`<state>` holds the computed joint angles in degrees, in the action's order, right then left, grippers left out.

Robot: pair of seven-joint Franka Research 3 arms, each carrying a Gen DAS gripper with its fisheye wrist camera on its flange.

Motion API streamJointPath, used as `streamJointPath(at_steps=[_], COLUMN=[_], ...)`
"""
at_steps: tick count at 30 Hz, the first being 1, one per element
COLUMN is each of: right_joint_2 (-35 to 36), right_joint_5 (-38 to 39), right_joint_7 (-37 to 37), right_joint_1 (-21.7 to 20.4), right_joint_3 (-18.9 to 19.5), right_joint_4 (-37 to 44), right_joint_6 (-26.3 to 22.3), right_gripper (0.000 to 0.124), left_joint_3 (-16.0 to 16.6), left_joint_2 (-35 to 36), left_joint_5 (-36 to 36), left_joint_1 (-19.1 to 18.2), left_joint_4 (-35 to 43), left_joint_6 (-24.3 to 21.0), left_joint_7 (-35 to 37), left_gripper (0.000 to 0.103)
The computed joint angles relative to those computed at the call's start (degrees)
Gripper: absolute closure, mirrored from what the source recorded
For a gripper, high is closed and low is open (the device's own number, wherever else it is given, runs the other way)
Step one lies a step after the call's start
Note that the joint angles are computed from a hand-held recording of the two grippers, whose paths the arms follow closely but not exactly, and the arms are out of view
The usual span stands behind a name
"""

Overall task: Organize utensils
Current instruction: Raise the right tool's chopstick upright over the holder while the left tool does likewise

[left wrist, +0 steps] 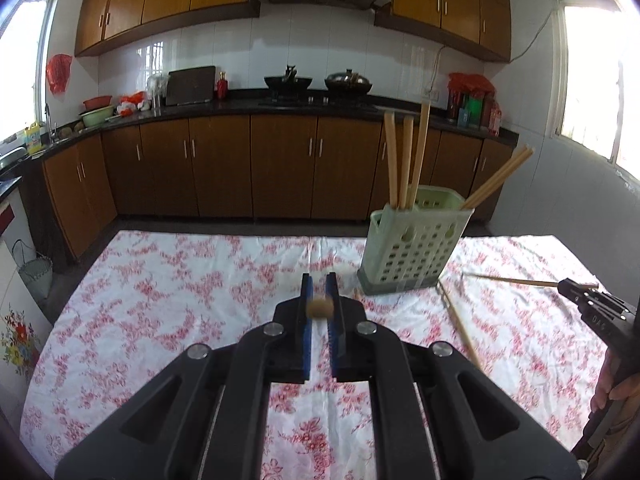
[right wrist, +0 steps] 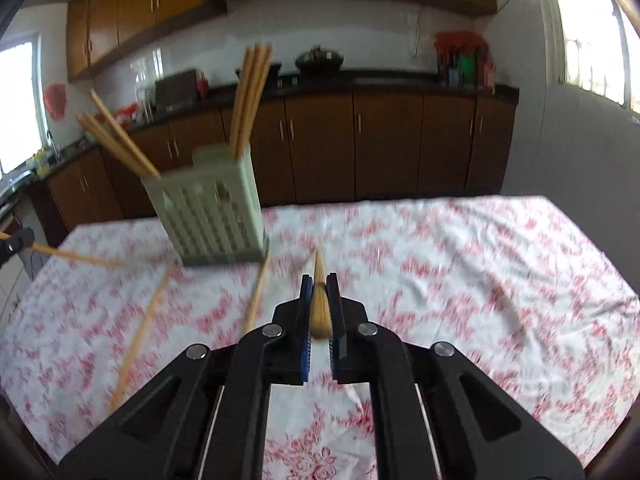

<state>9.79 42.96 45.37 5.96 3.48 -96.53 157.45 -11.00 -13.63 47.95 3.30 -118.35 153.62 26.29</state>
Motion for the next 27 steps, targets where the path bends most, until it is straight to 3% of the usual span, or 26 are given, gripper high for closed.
streamJointPath(at_steps=[11,18,23,27], right_joint_2=[-1.0,-0.9,0.4,3.7], right_joint_5=[11.9,22.3,32.5,35.1], right_joint_7=[-9.5,-16.4,-23.6,-25.4], right_joint_1=[-0.6,-0.9,-0.4,0.3], right_joint_3=[1.2,2.3,3.3,4.2], right_joint_4=[4.7,9.6,15.0,20.2], right_joint_6=[1.1,-1.1,-0.5,1.0], right_gripper=[0.116,0.116,0.116,0.116], left_joint_3=[0.3,-0.5,-2.5,-1.9], left_joint_2=[-0.3,1.3,5.8,11.0], left_joint_5=[-0.8,-1.0,8.4,17.1], left_joint_1=[0.0,-0.2,0.7,-0.9], left_joint_4=[3.9,8.1,16.5,24.9], left_joint_6=[1.7,6.0,7.4,5.5], left_joint_7=[2.8,4.4,-3.6,-10.8], left_gripper=[0.095,0.095,0.095,0.095])
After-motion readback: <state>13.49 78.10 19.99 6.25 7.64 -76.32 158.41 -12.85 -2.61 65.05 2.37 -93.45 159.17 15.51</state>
